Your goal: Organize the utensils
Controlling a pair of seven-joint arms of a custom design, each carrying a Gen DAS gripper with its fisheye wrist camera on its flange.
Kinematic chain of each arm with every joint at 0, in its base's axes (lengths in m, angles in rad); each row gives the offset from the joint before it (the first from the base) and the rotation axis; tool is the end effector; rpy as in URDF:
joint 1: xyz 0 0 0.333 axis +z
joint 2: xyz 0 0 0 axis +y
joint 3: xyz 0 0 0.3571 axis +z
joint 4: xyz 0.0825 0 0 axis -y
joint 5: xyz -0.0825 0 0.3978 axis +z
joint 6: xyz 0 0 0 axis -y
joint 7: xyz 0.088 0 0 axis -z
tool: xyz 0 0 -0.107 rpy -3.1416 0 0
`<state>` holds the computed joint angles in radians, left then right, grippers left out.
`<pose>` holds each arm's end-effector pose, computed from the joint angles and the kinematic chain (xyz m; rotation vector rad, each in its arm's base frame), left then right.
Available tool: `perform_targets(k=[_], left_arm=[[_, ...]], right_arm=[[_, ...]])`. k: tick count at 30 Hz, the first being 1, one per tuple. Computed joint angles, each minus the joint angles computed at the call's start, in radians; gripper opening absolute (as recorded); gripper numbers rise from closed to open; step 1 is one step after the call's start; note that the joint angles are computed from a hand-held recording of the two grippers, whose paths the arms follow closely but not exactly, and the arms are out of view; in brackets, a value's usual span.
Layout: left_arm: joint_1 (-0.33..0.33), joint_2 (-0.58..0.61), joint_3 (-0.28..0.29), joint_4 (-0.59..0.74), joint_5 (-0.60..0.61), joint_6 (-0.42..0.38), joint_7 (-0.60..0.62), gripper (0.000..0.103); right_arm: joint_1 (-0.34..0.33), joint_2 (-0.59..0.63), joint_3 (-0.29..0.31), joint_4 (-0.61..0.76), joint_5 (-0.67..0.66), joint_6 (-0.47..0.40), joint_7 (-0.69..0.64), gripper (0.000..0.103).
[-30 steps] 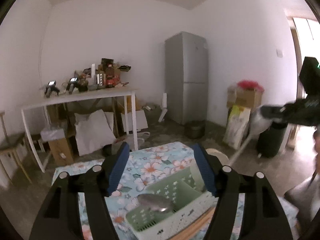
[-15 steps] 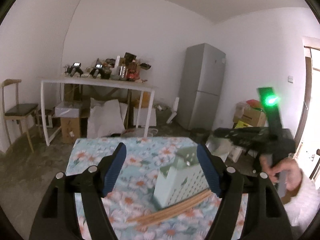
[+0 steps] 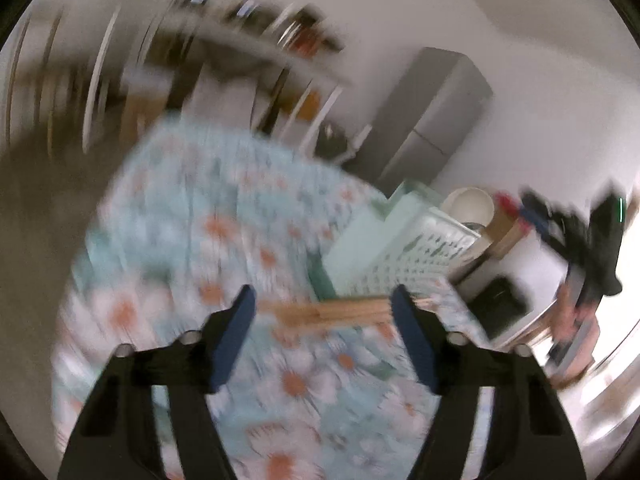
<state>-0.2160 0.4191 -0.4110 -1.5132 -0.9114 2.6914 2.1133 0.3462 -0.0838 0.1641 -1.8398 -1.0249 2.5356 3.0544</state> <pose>0.6544 -0.3681 0.5496 1.4581 -2.1464 1.5232 0.5129 0.3033 0.6831 -1.2433 1.7354 -0.8530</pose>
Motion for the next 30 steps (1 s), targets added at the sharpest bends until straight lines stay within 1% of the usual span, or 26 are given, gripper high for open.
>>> perform_targets(k=[2, 4, 5, 6, 7, 8, 9, 11, 13, 15, 16, 17, 18, 19, 20, 21, 22, 25, 27, 28, 30], left_arm=[[0.054, 0.037, -0.035, 0.019, -0.116, -0.116, -0.05, 0.059], [0.066, 0.056, -0.038, 0.018, -0.184, -0.156, -0.097, 0.058], [0.057, 0.064, -0.03, 0.019, -0.193, -0.15, -0.124, 0.056], [0.041, 0.067, -0.018, 0.018, -0.184, -0.126, -0.144, 0.051], [0.034, 0.068, -0.016, 0.016, -0.183, -0.107, -0.145, 0.05], [0.028, 0.072, -0.019, 0.019, -0.19, -0.087, -0.143, 0.049], [0.024, 0.076, -0.021, 0.023, -0.191, -0.079, -0.146, 0.049], [0.001, 0.085, -0.017, 0.032, -0.173, -0.04, -0.167, 0.049], [-0.011, 0.1, -0.013, 0.049, -0.15, -0.022, -0.2, 0.044], [-0.014, 0.11, -0.019, 0.055, -0.141, 0.003, -0.225, 0.036], [-0.01, 0.113, -0.026, 0.057, -0.141, 0.006, -0.227, 0.03], [-0.003, 0.12, -0.037, 0.06, -0.149, 0.008, -0.22, 0.027], [-0.002, 0.123, -0.041, 0.06, -0.15, 0.017, -0.222, 0.023], [0.003, 0.125, -0.05, 0.055, -0.164, 0.032, -0.218, 0.02], [0.01, 0.124, -0.06, 0.048, -0.18, 0.043, -0.211, 0.014], [0.024, 0.121, -0.075, 0.037, -0.212, 0.056, -0.192, 0.009], [0.044, 0.123, -0.102, 0.029, -0.269, 0.075, -0.149, 0.009], [0.074, 0.095, -0.133, 0.0, -0.392, 0.111, -0.043, 0.007], [0.09, 0.054, -0.142, -0.026, -0.483, 0.129, 0.064, 0.006], [0.088, 0.033, -0.139, -0.034, -0.511, 0.138, 0.109, 0.006], [0.098, -0.038, -0.138, -0.066, -0.602, 0.17, 0.26, 0.005]], right_arm=[[-0.027, -0.067, -0.008, -0.108, -0.101, 0.108, 0.154, 0.052], [-0.053, -0.1, 0.002, -0.174, -0.152, 0.139, 0.231, 0.052], [-0.063, -0.111, 0.005, -0.206, -0.155, 0.142, 0.252, 0.052], [-0.069, -0.113, 0.003, -0.226, -0.134, 0.154, 0.25, 0.052], [-0.075, -0.115, -0.006, -0.258, -0.1, 0.18, 0.253, 0.052], [-0.083, -0.117, -0.007, -0.276, -0.083, 0.197, 0.262, 0.052], [-0.093, -0.118, -0.014, -0.309, -0.061, 0.231, 0.284, 0.052], [-0.112, -0.114, -0.013, -0.346, -0.041, 0.262, 0.305, 0.053], [-0.129, -0.1, -0.007, -0.36, -0.053, 0.283, 0.32, 0.053], [-0.132, -0.083, -0.014, -0.368, -0.024, 0.301, 0.307, 0.051], [-0.133, -0.076, -0.03, -0.377, 0.009, 0.352, 0.296, 0.051], [-0.149, -0.075, -0.028, -0.379, -0.014, 0.383, 0.331, 0.051], [-0.162, -0.079, -0.019, -0.381, -0.041, 0.387, 0.362, 0.051], [-0.167, -0.083, -0.018, -0.385, -0.047, 0.394, 0.369, 0.051], [-0.17, -0.083, -0.019, -0.389, -0.046, 0.411, 0.367, 0.051], [-0.172, -0.084, -0.018, -0.396, -0.041, 0.42, 0.363, 0.051], [-0.168, -0.084, -0.022, -0.401, -0.013, 0.426, 0.337, 0.051], [-0.179, -0.085, -0.017, -0.414, 0.004, 0.445, 0.326, 0.051], [-0.191, -0.083, -0.012, -0.418, 0.003, 0.461, 0.335, 0.051], [-0.197, -0.084, -0.009, -0.421, -0.001, 0.468, 0.346, 0.051], [-0.209, -0.085, -0.006, -0.427, -0.005, 0.484, 0.36, 0.051]])
